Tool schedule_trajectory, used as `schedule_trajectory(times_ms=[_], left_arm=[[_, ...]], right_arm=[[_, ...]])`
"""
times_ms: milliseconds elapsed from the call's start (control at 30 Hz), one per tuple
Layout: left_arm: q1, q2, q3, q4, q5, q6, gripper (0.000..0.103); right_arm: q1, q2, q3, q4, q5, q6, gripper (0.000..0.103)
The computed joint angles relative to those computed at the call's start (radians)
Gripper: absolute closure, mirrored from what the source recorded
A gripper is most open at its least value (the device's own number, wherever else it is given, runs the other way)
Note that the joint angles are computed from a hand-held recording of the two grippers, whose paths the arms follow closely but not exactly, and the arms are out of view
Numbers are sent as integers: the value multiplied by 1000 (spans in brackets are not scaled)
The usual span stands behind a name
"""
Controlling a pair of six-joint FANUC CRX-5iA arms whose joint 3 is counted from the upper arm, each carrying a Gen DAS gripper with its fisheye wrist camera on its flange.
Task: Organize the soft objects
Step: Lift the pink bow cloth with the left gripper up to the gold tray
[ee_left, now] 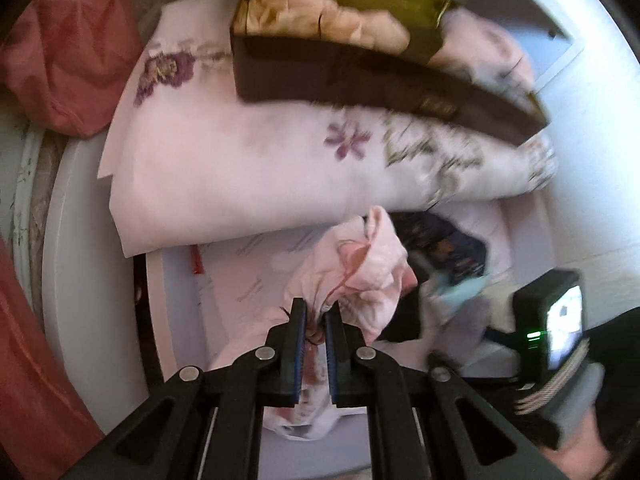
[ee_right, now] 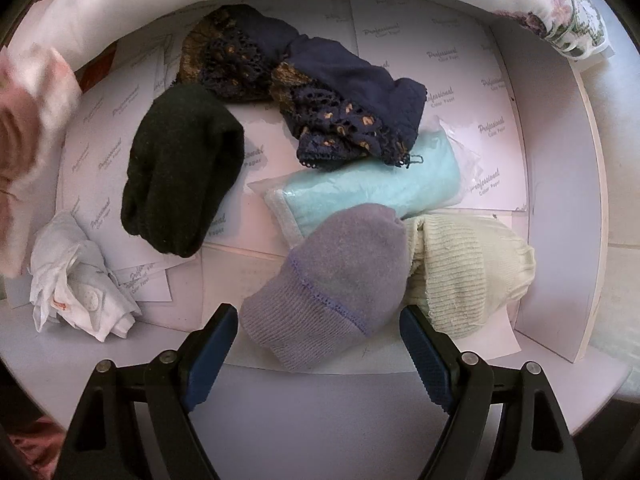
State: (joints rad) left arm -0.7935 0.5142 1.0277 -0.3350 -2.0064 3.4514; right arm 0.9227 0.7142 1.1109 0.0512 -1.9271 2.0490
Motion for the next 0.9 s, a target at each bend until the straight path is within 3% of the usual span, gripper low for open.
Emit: schedule_trajectory(times_ms=[100,233,533,700,900], left_arm=[[-45,26,121,-113,-52,4,95],[-96,16,178,-267,-66,10,95],[-159,-69,140,-546,-32,107,95],[-129,-100,116,-591,-18,114,95],[-67,-181,-17,-537,63,229,95]], right_arm=[[1,-2,-3,0,2,1,19],[3,-8,-15,3,13,5,19],[5,-9,-17,4,15,3,19],[5,-8,-14,2,11,2,19],[7,-3,-11,-3,3,-4,19]])
